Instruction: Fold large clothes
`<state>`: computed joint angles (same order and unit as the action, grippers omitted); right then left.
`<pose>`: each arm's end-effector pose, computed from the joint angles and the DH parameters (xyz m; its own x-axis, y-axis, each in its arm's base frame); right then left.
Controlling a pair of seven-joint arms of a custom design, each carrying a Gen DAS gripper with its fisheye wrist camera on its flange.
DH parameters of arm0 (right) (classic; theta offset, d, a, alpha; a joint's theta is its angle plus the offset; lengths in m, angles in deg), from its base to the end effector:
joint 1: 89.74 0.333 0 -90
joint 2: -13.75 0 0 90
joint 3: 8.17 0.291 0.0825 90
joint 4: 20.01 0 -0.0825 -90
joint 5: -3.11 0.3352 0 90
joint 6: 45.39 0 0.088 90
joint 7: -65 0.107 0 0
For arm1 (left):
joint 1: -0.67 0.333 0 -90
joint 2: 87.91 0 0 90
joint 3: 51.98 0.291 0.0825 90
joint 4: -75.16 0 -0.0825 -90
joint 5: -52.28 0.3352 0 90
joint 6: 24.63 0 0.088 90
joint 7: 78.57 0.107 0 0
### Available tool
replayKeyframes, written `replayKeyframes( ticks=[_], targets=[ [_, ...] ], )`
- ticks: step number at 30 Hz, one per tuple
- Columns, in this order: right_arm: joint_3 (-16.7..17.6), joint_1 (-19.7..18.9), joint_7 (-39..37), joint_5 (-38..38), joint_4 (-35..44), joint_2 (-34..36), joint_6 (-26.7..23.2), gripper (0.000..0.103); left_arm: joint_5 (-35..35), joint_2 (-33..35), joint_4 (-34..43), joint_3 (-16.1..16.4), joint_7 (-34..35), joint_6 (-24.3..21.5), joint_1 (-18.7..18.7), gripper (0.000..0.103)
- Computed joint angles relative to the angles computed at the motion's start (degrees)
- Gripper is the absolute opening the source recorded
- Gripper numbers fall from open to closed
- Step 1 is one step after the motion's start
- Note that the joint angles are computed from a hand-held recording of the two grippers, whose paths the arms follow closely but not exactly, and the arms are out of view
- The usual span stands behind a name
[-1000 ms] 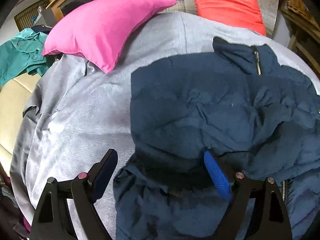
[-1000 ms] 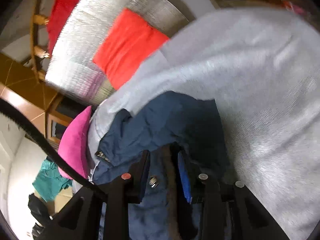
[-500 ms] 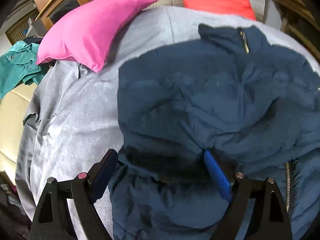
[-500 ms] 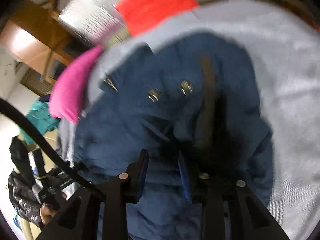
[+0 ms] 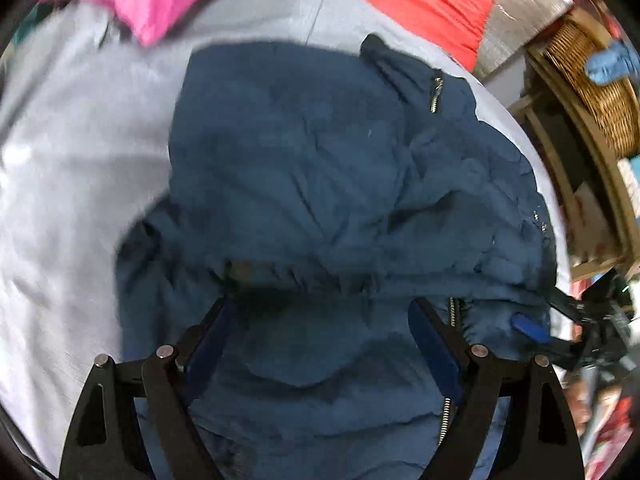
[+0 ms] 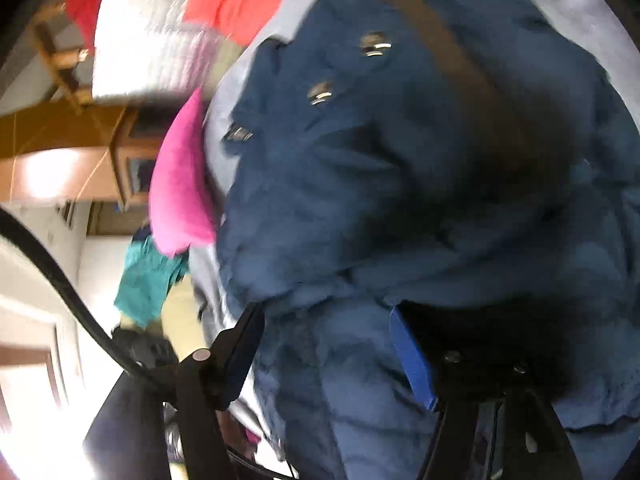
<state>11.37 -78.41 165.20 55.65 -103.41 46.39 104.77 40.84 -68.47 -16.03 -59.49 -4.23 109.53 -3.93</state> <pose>0.6265 0.2921 0.4266 -0.2357 -0.5009 -0.8328 -0.9065 0.4221 0.0027 0.6279 -0.1266 0.4781 0.1253 -0.9381 0.3230 -0.9239 -0.2289 -0.3065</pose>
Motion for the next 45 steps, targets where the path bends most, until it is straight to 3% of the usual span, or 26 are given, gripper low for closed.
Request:
replayKeyframes(
  ticks=[3,4,6,8,9,10,12,14,16,18,20,21,24,26,27,28,29,31,34,36,38,42,44,45],
  targets=[
    [-0.6,1.6,0.9,-0.3,-1.3,-0.1,7.6,0.069,-1.2,-0.3,-1.4,0.5,-3.2,3.3,0.2,0.088],
    [-1.1,2.3,1.6,-0.6,-2.9,-0.8,12.3,0.069,-2.8,-0.4,-2.3,0.5,-4.1,5.7,0.8,0.088],
    [1.3,0.8,1.0,1.5,-4.4,-0.7,18.7,0.068,-4.8,-0.7,-3.9,0.5,-6.0,9.1,1.3,0.088],
    [4.1,-1.2,0.4,2.9,-4.8,0.2,21.7,0.056,-6.6,-0.3,-5.0,0.5,-8.1,12.4,1.7,0.087],
    [3.0,-0.4,2.3,0.8,-5.2,0.1,22.0,0.049,-7.4,-0.1,-5.4,0.3,-8.6,13.5,2.0,0.083],
    [1.5,0.6,4.7,-1.9,-5.7,-0.2,22.2,0.037,-7.2,0.1,-5.5,0.5,-9.4,13.9,1.8,0.068],
    [-0.8,2.3,8.3,-6.5,-6.0,-0.3,22.6,0.031,-3.3,0.0,-5.6,1.8,-12.5,14.1,0.3,0.051],
    [-1.4,2.6,9.9,-9.5,-6.5,-0.8,23.1,0.026,-3.3,-1.1,-7.2,1.1,-12.2,15.5,0.4,0.034],
    [-6.3,6.3,14.6,-15.8,-7.2,-2.3,23.9,0.024,-3.3,-1.2,-7.2,0.5,-11.6,15.9,0.2,0.032],
    [-11.9,10.5,19.5,-22.0,-7.8,-3.1,24.6,0.024,0.4,-0.5,-5.8,1.1,-12.5,13.8,-1.4,0.032],
    [-15.3,12.5,23.5,-26.5,-6.8,-2.5,20.0,0.024,1.7,0.2,-4.7,1.2,-12.9,11.4,-1.6,0.033],
    [-14.5,11.4,24.1,-27.2,-4.7,-0.9,16.9,0.024,1.4,0.6,-4.5,1.0,-12.6,10.9,-1.4,0.034],
    [-12.2,9.3,25.4,-29.2,-0.8,0.9,14.0,0.025,0.4,1.0,-2.8,0.5,-12.2,8.6,-0.8,0.035],
    [-7.4,5.3,22.5,-27.9,-1.4,-0.2,13.4,0.029,-0.2,-0.1,-2.9,0.3,-11.2,6.2,-0.3,0.037],
    [-6.0,3.7,22.0,-28.3,-0.5,-0.5,10.1,0.032,-0.6,-0.4,-2.7,0.2,-10.5,4.6,0.2,0.038],
    [-5.2,2.6,21.5,-29.0,1.2,-0.1,6.0,0.043,-1.4,-1.3,-3.1,-0.1,-9.4,3.5,0.6,0.038],
    [-4.1,1.2,20.0,-29.5,4.4,0.7,-0.9,0.051,-2.6,-2.2,-3.7,-0.6,-7.5,2.8,1.2,0.039],
    [-2.8,-0.9,16.1,-27.6,7.7,1.0,-8.8,0.051,-4.9,-4.5,-5.4,-1.4,-3.0,1.5,2.1,0.039],
    [-1.9,-2.5,9.2,-22.6,5.5,-2.2,-8.7,0.051,-4.5,-7.1,-6.9,-1.2,0.3,3.0,1.5,0.040],
    [-0.7,-3.2,2.7,-17.8,4.0,-4.2,-4.3,0.051,-2.3,-8.6,-8.0,-0.8,0.6,5.7,0.5,0.043],
    [-0.6,-1.6,-1.2,-15.0,3.0,-4.6,2.0,0.051,0.1,-9.0,-9.0,-0.5,-0.8,10.4,-0.6,0.062],
    [-7.2,6.8,5.2,-27.6,9.4,1.1,7.2,0.051,10.0,-5.5,-6.3,1.9,-9.4,13.9,-3.5,0.065],
    [-8.6,8.1,7.2,-30.6,12.5,3.7,5.5,0.040,15.5,-1.9,-2.4,3.5,-13.9,11.9,-5.1,0.065],
    [-7.7,8.1,8.9,-32.9,15.6,6.7,5.4,0.039,17.7,-0.2,-0.8,5.0,-15.3,11.0,-6.6,0.065]
  ],
)
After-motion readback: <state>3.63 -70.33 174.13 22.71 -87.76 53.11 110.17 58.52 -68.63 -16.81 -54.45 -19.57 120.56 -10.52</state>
